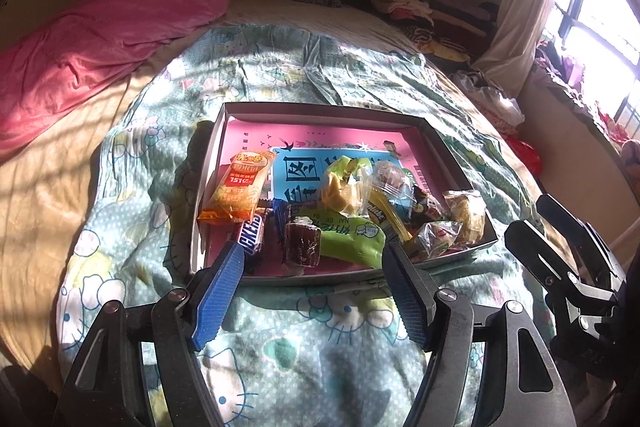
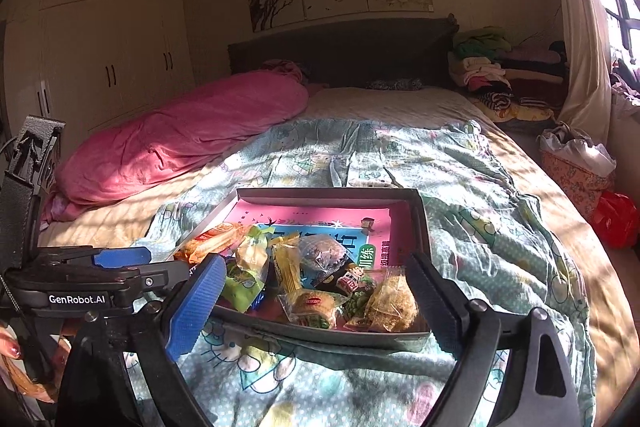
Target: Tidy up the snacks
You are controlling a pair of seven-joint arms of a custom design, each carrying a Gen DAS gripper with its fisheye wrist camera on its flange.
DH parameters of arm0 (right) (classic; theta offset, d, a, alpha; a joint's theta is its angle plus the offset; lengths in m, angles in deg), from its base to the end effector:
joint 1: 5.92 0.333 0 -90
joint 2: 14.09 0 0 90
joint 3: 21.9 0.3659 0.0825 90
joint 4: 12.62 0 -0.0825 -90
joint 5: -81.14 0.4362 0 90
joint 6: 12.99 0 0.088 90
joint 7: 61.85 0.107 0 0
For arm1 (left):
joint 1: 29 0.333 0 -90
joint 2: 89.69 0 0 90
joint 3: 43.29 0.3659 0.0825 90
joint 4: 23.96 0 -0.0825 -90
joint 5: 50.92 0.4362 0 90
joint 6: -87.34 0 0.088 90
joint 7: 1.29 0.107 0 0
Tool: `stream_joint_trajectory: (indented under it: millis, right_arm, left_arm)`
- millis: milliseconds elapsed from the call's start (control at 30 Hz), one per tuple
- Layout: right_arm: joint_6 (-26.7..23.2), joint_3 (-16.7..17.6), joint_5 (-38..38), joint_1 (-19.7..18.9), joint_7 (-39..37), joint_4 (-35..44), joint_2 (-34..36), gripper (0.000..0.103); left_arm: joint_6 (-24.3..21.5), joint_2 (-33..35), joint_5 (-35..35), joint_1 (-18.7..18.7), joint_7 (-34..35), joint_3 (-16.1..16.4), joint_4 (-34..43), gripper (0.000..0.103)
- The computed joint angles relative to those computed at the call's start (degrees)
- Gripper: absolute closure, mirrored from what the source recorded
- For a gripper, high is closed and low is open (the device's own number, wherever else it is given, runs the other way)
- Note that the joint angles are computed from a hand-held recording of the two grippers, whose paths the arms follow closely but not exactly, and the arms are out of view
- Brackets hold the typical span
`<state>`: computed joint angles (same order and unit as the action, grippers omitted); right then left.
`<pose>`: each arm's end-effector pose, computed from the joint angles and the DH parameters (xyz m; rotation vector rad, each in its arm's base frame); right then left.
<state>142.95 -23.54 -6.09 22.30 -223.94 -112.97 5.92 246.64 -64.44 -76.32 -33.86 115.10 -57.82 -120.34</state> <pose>0.6416 0.3645 0.4330 -1.4462 1.6502 -0.8842 0.7482 -0.2113 0.4426 -1.5403 2.2598 -1.0202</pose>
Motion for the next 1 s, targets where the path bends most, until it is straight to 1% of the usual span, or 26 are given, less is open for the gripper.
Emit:
stream_joint_trajectory:
  millis: [100, 167, 200, 267, 333, 433, 600, 733, 833, 1000]
  right_arm:
    - [-1.3, 0.8, 6.1, -0.2, -3.8, -0.6, -0.2, 0.011]
    - [0.0, 0.7, 8.4, -0.3, -2.6, -1.5, -0.5, 0.01]
    - [0.9, 0.9, 10.4, -0.6, -2.8, -2.1, -0.7, 0.007]
    - [2.9, 0.7, 12.3, -0.6, -1.6, -3.2, -1.0, 0.004]
    - [3.4, 0.8, 14.9, -0.3, -2.0, -4.4, -1.5, 0.004]
    - [1.2, 1.6, 19.8, 0.4, -6.4, -5.2, -1.9, 0.004]
    - [-1.3, 2.3, 25.4, 1.7, -12.1, -5.5, -1.8, 0.004]
    - [-2.2, 2.0, 26.4, 2.8, -14.0, -5.3, -1.6, 0.004]
    - [-1.1, 1.5, 26.0, 3.1, -13.8, -5.2, -1.5, 0.004]
    - [-1.1, 1.1, 25.9, 3.4, -13.3, -5.3, -1.5, 0.004]
  left_arm:
    - [0.6, -1.1, 0.7, -0.3, -0.8, 0.6, -1.7, 0.03]
    - [0.8, -1.9, 0.8, -0.3, -1.1, 0.7, -2.8, 0.03]
    - [0.7, -2.3, 0.5, 0.0, -0.9, 0.5, -3.3, 0.03]
    - [0.5, -3.0, 0.4, 0.2, -0.5, 0.4, -4.4, 0.03]
    - [0.1, -3.6, 0.5, 0.2, -0.6, 0.7, -5.2, 0.03]
    - [0.3, -4.7, 1.0, -0.2, -0.9, 1.3, -7.0, 0.03]
    - [-0.6, -6.0, 2.0, -0.5, -1.7, 1.9, -9.0, 0.03]
    - [-1.2, -6.3, 2.7, -0.6, -2.0, 2.2, -9.7, 0.03]
    - [-1.4, -6.3, 3.3, -0.8, -2.5, 2.5, -9.8, 0.03]
    - [-1.3, -6.5, 3.4, -0.7, -2.6, 2.4, -10.1, 0.03]
